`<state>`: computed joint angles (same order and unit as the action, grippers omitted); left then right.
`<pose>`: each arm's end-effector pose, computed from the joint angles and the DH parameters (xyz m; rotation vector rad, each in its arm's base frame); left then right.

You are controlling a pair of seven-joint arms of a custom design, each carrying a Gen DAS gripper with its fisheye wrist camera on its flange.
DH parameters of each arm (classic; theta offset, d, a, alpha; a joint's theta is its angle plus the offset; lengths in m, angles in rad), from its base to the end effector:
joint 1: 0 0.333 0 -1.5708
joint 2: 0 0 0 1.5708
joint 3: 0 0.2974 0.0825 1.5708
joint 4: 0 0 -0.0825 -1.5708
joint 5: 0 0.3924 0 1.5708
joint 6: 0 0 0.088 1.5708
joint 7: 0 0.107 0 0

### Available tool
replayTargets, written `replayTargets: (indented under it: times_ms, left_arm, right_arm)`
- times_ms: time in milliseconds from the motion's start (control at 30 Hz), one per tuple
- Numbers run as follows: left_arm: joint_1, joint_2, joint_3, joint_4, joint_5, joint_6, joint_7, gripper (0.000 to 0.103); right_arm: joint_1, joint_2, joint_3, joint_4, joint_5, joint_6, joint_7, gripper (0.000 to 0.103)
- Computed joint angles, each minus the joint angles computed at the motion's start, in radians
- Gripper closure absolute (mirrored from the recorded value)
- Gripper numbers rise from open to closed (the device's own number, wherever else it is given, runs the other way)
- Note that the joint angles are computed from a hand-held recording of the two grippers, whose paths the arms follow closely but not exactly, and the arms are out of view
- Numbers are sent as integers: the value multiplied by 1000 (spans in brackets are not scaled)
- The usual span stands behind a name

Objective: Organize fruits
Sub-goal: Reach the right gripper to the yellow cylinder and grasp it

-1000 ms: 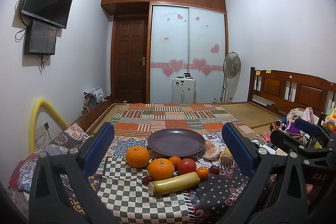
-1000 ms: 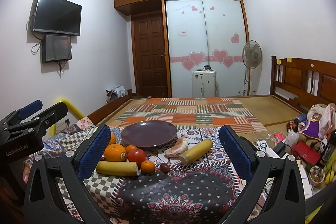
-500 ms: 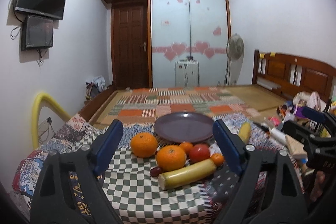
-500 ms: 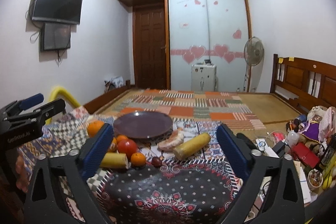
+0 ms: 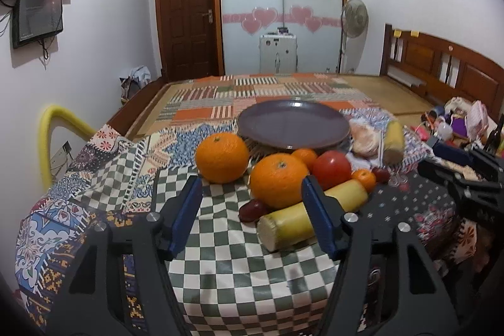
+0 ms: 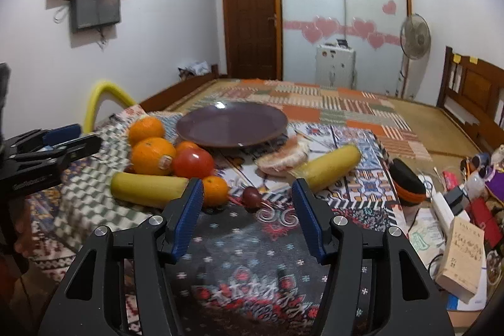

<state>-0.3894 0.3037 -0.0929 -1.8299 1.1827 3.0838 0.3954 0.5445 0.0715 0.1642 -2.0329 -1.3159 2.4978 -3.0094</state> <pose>0.5475 -0.3661 0.4218 -1.2790 2.0182 -1.0791 0.4550 0.3961 0.4268 -1.6004 1.6520 -0.9105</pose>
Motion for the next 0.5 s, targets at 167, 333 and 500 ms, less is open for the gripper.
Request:
replayTargets:
  times_ms: [167,333,500]
  left_arm:
    - [98,69,-130,33,-291,-7,297,38]
    - [138,136,-212,100,-472,-60,508,38]
    - [106,210,-208,203,-568,-150,629,38]
  right_arm:
    - [-30,-1,-19,-1,102,-28,-46,48]
    - [-49,38,-33,42,169,-24,-101,32]
    - [-67,76,-48,76,275,16,-185,30]
